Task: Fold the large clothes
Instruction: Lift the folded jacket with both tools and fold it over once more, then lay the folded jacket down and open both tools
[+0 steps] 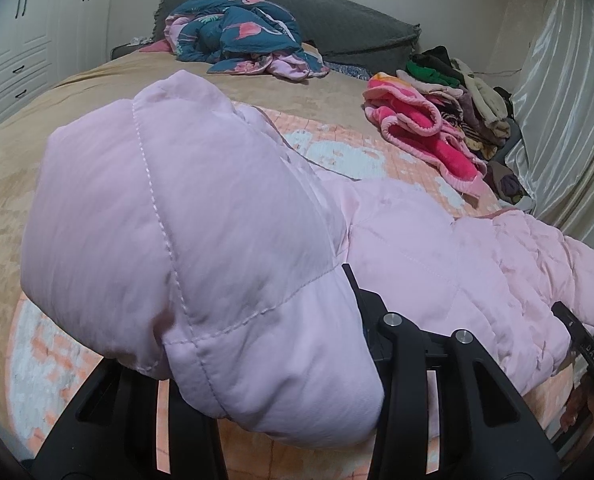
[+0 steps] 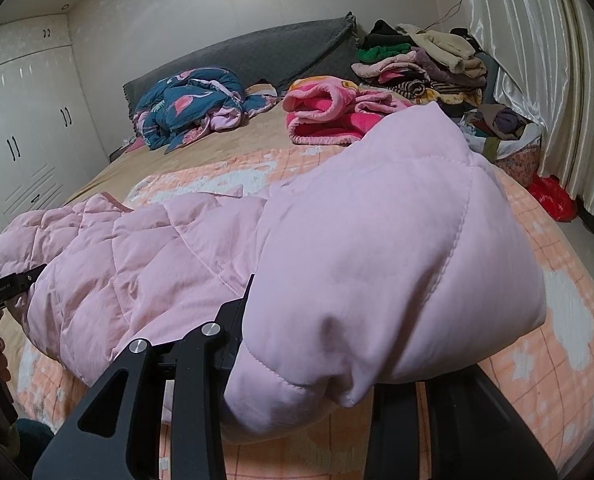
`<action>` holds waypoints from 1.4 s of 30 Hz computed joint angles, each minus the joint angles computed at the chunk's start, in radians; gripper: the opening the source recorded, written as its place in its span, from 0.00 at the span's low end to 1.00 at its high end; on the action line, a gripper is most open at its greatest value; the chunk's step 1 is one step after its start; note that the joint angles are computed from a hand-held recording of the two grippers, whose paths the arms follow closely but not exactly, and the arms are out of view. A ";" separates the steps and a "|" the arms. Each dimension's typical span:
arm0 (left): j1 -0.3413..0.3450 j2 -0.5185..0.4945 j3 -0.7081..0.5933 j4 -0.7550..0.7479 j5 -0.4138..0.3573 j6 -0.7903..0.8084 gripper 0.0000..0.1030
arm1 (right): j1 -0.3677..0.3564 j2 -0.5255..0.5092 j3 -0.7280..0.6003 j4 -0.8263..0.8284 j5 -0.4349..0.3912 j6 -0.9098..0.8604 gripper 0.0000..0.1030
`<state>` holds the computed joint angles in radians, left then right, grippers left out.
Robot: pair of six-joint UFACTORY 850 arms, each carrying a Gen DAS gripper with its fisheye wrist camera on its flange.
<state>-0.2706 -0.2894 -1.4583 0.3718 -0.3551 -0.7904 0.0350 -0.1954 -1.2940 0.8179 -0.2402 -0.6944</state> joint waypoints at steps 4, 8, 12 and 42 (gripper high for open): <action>-0.004 0.026 0.038 0.015 0.005 -0.018 0.31 | 0.000 0.020 0.025 -0.014 -0.003 0.031 0.32; -0.006 0.045 0.075 0.023 0.012 -0.031 0.32 | 0.001 0.030 0.036 -0.075 -0.014 0.094 0.32; -0.008 0.061 0.100 0.024 0.012 -0.031 0.32 | -0.003 0.046 0.062 -0.045 -0.015 0.082 0.32; -0.005 0.099 0.186 -0.040 0.019 -0.030 0.48 | -0.068 0.005 0.086 -0.115 -0.131 0.425 0.89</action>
<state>-0.2758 -0.1905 -1.2725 0.3315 -0.3365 -0.8201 -0.0330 -0.1900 -1.2076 0.7025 -0.3709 -0.2690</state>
